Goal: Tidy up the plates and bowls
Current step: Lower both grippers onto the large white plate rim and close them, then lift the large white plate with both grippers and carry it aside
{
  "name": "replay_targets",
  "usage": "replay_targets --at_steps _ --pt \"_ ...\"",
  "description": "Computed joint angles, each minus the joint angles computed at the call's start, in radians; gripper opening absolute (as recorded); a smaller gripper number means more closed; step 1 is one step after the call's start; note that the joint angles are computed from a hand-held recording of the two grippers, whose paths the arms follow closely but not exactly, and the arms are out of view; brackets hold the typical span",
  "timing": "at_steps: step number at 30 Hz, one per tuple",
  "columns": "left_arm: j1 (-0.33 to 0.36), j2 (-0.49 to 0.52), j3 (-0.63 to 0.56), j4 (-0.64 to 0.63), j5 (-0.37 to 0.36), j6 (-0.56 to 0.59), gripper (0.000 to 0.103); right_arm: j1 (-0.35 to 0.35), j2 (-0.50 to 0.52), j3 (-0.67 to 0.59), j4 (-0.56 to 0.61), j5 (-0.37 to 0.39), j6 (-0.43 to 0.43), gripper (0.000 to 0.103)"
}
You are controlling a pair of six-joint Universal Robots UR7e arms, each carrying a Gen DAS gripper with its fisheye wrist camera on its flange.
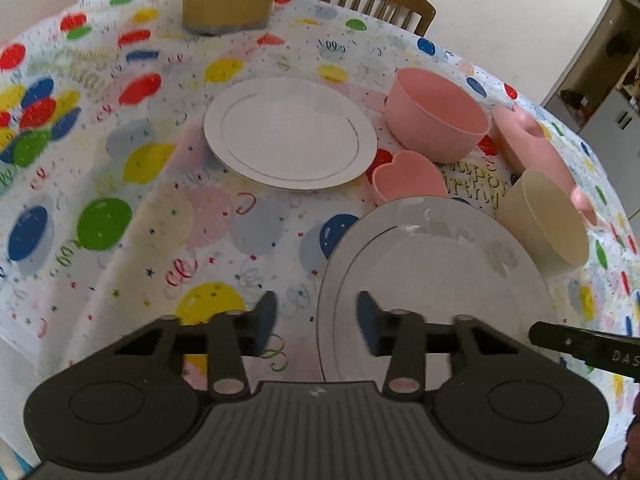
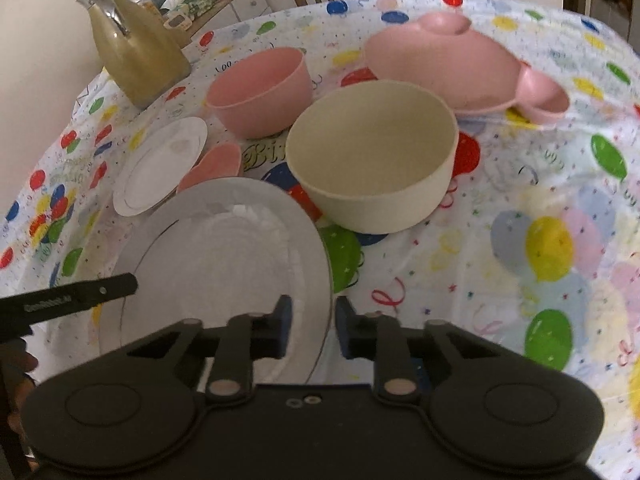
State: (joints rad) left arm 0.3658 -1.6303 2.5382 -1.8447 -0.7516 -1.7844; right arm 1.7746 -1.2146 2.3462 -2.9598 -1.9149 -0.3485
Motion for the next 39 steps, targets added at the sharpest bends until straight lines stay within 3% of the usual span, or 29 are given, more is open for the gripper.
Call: replay_targets --at_steps 6,14,20,26,33,39 --pt "0.018 -0.02 0.035 -0.124 -0.014 0.081 0.017 -0.006 0.0 -0.003 -0.001 -0.007 0.02 0.008" --pt "-0.003 -0.031 0.038 -0.112 -0.024 0.093 0.016 -0.009 -0.019 0.022 -0.028 -0.005 0.013 0.007" --pt "-0.066 0.014 0.05 -0.155 -0.067 0.036 0.016 -0.027 -0.096 0.061 -0.01 -0.003 -0.02 0.007" --pt "-0.113 0.162 0.01 -0.269 -0.093 0.058 0.016 -0.076 -0.237 0.087 0.067 0.002 -0.054 0.007" --pt "-0.066 0.428 -0.099 -0.552 -0.096 0.291 0.016 -0.19 -0.415 0.094 0.123 0.007 -0.12 0.007" --pt "-0.004 0.643 -0.243 -0.71 -0.091 0.48 0.016 -0.294 -0.49 0.044 0.161 0.014 -0.187 0.007"
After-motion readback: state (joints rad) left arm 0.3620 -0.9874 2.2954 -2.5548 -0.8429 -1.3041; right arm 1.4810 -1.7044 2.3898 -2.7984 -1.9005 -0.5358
